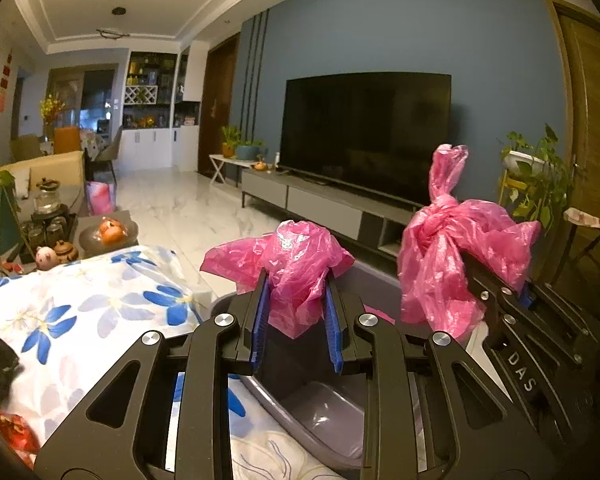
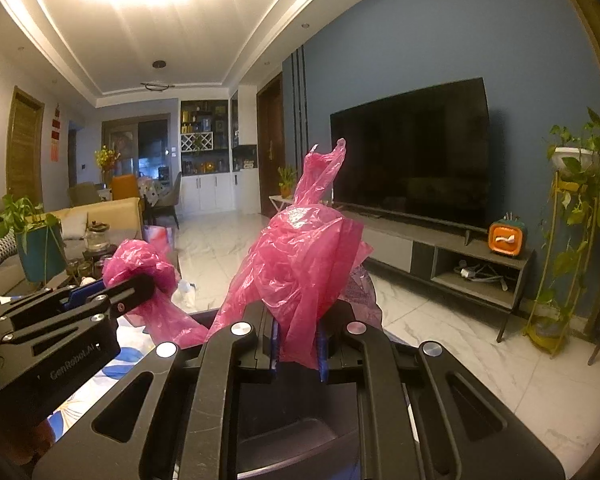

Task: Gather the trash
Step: 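Carry both pink bags over the grey bin and open both grippers, then grasp the green mesh sleeve with the left gripper while the right gripper grasps the red paper cup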

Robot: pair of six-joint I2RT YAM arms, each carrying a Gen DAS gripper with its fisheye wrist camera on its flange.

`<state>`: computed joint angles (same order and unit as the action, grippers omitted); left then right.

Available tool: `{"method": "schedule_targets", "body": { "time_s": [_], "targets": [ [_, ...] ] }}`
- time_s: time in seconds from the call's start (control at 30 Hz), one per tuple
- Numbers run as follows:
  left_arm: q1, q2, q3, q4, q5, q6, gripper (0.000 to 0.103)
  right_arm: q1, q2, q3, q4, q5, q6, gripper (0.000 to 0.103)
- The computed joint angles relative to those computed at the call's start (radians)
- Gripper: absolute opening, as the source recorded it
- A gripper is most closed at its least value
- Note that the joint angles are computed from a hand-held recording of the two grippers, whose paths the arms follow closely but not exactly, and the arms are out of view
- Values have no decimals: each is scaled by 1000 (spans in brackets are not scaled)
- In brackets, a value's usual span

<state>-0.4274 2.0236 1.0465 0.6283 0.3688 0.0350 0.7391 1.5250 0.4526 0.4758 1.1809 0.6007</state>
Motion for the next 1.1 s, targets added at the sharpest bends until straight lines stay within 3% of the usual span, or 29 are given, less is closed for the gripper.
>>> {"method": "schedule_targets", "body": {
  "time_s": [0.2,0.43,0.73,0.9,1.1],
  "targets": [
    [-5,30,26,-15,14,27,35,-32,-11,-22,53,-47,-19,50],
    [8,37,3,39,-18,0,72,-39,-17,-27,43,-47,-5,61],
    [49,-22,-79,80,-57,-43,89,-14,-33,-24,-15,-17,54,73],
    [85,-103,-182,119,-65,-72,93,44,-56,4,-151,40,151,83],
    [136,-230,-316,120,-57,-71,94,169,-46,104,-478,124,377,87]
  ]
}}
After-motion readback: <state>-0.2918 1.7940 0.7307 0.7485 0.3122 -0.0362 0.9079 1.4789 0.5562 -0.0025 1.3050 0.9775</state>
